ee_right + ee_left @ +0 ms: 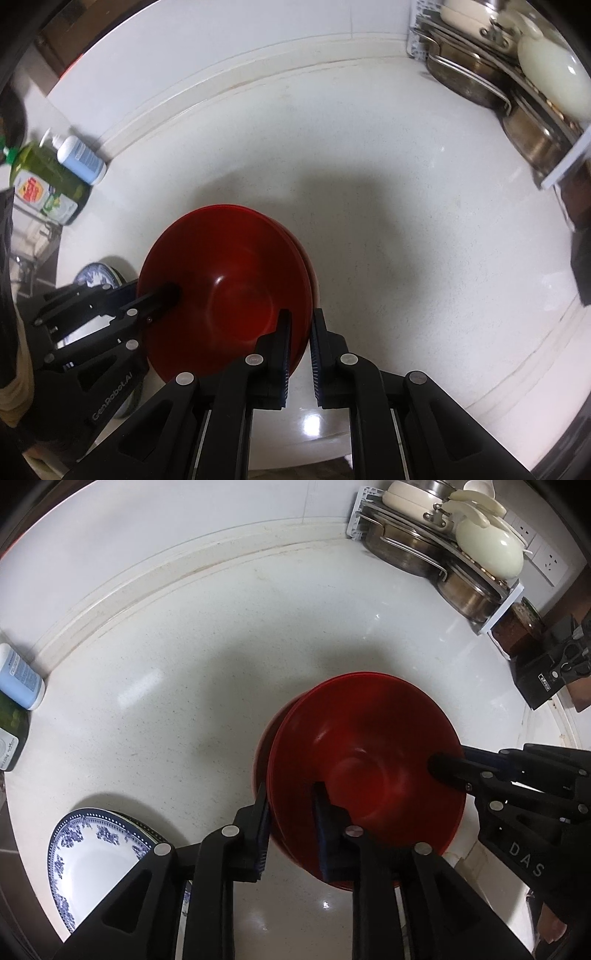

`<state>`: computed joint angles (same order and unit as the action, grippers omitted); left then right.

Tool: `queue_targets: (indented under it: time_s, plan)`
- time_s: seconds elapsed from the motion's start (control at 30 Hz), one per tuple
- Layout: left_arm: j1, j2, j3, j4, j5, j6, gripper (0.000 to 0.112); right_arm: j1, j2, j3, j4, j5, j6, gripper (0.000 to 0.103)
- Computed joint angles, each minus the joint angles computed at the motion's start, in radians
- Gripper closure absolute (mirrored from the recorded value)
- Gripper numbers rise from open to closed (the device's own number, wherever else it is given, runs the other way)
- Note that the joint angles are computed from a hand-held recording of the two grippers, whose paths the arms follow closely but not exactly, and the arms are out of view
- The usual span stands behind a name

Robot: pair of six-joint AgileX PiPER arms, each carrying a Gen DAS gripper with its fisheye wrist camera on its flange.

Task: Organize plates and bowls
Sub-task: 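Lower the red bowl into the pink bowl and open both grippers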

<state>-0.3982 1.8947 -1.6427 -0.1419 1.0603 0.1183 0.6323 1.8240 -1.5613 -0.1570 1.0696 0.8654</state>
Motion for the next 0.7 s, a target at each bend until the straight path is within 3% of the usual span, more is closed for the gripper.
queue_targets:
  time_s: [0.17,0.3,0.4,0.63,0.7]
  plan:
    - [0.007,-0.003,-0.013,-0.022,0.023,0.012,0.079,0.002,0.003,-0.002,-0.010,0.012,-0.009,0.091]
    - [0.003,-0.037,0.018,0.009,-0.003,-0.002,0.061,-0.012,-0.006,0.016,0.026,-0.013,-0.037,0.091]
    - [0.013,-0.056,0.020,0.003,-0.002,0.015,0.061,-0.013,-0.022,0.040,0.030,-0.040,-0.034,0.078]
    - [0.051,-0.108,0.029,0.008,-0.025,0.010,0.056,0.021,-0.057,0.049,-0.054,-0.048,0.065,0.076]
    - [0.057,-0.118,0.029,0.016,-0.033,0.008,0.055,0.042,-0.067,0.042,-0.108,-0.037,0.114,0.071]
